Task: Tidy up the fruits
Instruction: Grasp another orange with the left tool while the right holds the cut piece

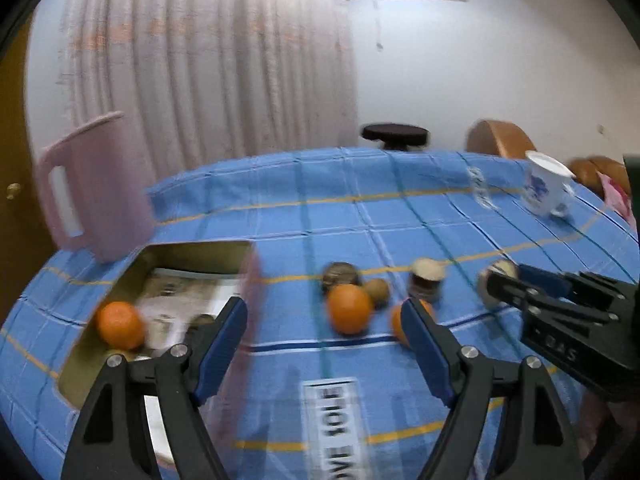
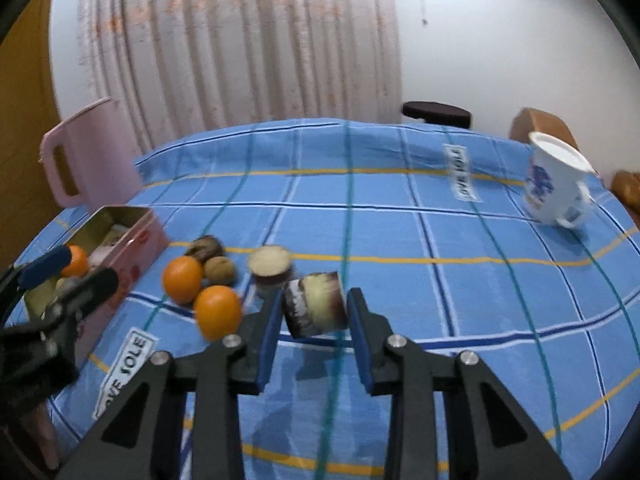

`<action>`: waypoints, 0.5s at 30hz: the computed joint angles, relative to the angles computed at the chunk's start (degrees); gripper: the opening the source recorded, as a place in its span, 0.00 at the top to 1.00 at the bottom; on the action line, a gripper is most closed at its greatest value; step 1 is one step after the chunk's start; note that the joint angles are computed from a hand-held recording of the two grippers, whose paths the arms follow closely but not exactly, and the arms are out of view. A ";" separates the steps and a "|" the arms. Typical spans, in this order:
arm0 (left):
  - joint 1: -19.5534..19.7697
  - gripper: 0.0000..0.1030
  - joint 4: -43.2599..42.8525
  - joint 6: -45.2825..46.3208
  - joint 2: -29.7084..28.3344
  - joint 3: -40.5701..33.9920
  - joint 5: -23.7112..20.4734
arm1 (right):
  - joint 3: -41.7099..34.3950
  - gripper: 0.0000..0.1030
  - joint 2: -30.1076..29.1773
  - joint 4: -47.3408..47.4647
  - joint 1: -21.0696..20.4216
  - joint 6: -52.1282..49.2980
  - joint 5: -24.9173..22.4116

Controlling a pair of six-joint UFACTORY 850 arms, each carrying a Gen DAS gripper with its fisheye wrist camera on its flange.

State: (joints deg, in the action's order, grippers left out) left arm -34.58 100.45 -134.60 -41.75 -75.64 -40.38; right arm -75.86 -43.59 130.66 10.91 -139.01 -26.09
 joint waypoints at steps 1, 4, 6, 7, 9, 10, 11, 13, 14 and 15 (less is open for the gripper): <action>0.54 0.22 -0.15 0.66 -0.67 -1.14 2.47 | -0.18 0.65 -0.14 -0.47 -0.25 1.11 -0.09; 1.84 0.22 -1.69 2.75 -2.63 -4.07 7.34 | 0.10 0.65 -0.01 1.14 -0.64 0.50 -0.27; 2.66 0.22 -2.08 3.09 -3.47 -5.33 10.75 | 0.60 0.65 0.24 1.64 -1.10 0.53 -0.92; 2.95 0.22 -1.13 2.23 -3.65 -5.59 12.29 | 0.60 0.65 0.21 1.29 -1.26 1.16 -1.07; 2.62 0.23 -1.46 2.89 -4.20 -6.40 12.25 | 0.14 0.65 -0.10 -1.18 -1.72 4.18 -1.35; 2.44 0.25 0.34 1.48 -4.18 -6.31 12.33 | 0.10 0.65 -0.14 -1.29 -1.69 4.43 -1.30; 2.32 0.33 1.24 0.99 -4.27 -6.48 12.18 | 0.12 0.65 -0.10 -1.32 -1.58 4.25 -1.20; 2.31 0.46 -0.39 3.76 -5.19 -8.08 13.36 | -0.02 0.65 -0.08 -1.55 -1.27 3.75 -0.51; 2.37 0.53 -0.80 4.55 -5.58 -8.76 13.97 | -0.07 0.65 -0.11 -1.51 -1.19 3.65 -0.24; 2.38 0.53 -1.71 5.68 -5.99 -9.54 14.60 | -0.19 0.65 -0.20 -2.09 -1.24 4.25 -0.26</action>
